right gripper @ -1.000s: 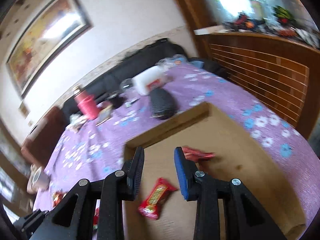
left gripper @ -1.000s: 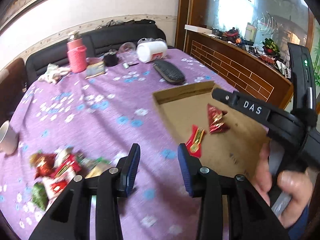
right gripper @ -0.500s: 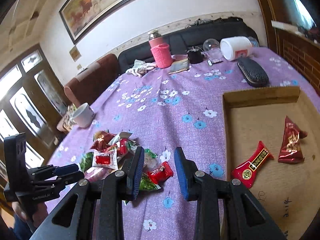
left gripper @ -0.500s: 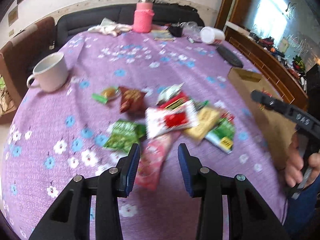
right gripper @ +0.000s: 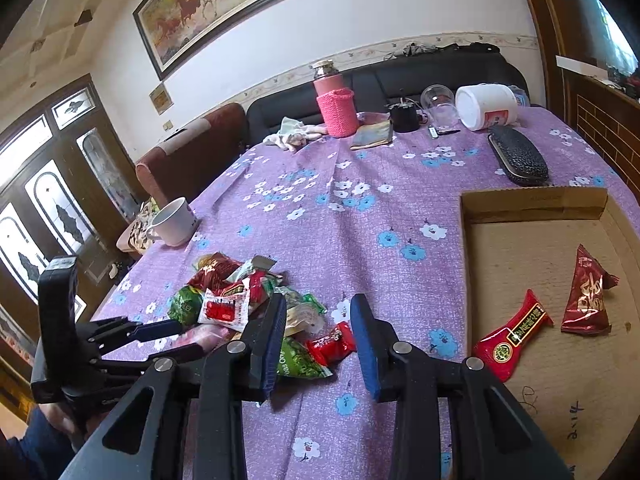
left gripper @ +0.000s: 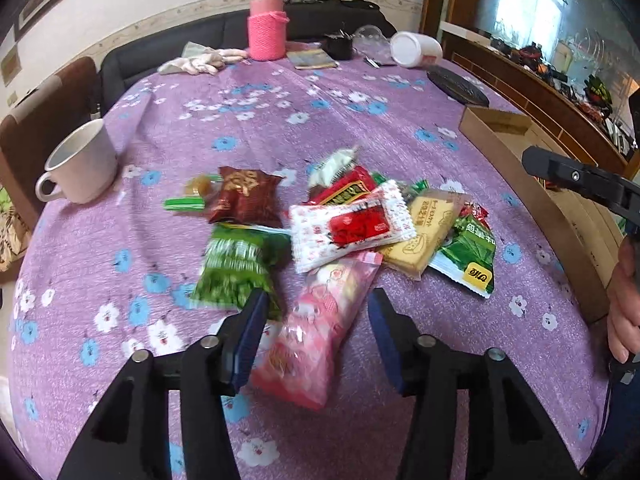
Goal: Organize snacks
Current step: 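Return both tools to the snack pile, then grasp the pink candy bar with the left tool while the right grasps the green pea bag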
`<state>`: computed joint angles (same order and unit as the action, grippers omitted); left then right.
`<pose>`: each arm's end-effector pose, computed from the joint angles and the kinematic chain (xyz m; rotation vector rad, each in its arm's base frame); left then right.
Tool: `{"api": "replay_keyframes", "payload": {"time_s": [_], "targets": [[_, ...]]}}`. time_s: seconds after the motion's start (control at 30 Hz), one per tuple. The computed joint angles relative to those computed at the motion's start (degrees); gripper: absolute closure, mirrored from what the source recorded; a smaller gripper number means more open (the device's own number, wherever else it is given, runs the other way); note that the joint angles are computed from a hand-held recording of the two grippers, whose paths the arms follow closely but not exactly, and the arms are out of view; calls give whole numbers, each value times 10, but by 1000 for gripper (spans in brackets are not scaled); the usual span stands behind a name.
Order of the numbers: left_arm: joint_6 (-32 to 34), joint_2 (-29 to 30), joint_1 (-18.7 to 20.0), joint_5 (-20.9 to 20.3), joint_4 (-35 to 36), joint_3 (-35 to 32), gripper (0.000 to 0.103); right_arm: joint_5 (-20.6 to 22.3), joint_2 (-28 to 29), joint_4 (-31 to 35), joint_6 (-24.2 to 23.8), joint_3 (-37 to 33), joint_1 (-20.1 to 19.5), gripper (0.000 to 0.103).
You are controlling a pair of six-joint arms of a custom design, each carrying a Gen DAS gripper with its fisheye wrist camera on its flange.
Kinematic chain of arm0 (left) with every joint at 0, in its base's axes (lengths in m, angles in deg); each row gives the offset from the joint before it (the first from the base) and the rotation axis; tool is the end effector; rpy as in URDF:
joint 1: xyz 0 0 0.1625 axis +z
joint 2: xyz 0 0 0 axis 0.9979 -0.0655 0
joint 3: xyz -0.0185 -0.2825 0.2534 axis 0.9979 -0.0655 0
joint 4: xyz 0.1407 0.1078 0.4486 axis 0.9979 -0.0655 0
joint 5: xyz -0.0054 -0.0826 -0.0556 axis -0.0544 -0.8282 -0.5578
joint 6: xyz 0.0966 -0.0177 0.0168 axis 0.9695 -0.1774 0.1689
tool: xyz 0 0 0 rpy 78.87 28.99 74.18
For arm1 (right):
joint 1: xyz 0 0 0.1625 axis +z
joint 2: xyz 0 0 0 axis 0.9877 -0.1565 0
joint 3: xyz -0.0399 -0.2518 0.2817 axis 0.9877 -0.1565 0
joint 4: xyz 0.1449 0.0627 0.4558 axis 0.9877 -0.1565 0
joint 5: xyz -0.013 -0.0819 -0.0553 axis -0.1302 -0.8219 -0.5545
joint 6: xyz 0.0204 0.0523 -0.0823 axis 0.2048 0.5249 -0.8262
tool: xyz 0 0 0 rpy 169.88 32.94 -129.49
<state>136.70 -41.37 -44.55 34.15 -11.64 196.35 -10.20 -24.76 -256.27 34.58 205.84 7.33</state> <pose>-0.0476 -0.3139 0.1064 0.6348 2.3718 -0.5881 0.1178 -0.3337 0.0593 0.6390 -2.6514 0.9730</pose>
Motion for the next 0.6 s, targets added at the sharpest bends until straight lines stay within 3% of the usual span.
{"api": "replay_keyframes", "payload": {"time_s": [0.13, 0.23, 0.4, 0.53, 0.6], "targets": [[4, 24, 13, -8, -14, -8, 52, 5, 3, 22, -12, -1, 7, 63], [16, 6, 16, -3, -27, -1, 78, -8, 26, 31, -27, -11, 24, 63], [23, -16, 30, 13, -33, 1, 79, -75, 90, 16, -38, -39, 57, 54], [23, -29, 26, 12, -37, 6, 79, -102, 116, 14, -42, -51, 67, 43], [25, -34, 28, 17, -37, 7, 79, -116, 128, 13, -48, -57, 71, 43]]}}
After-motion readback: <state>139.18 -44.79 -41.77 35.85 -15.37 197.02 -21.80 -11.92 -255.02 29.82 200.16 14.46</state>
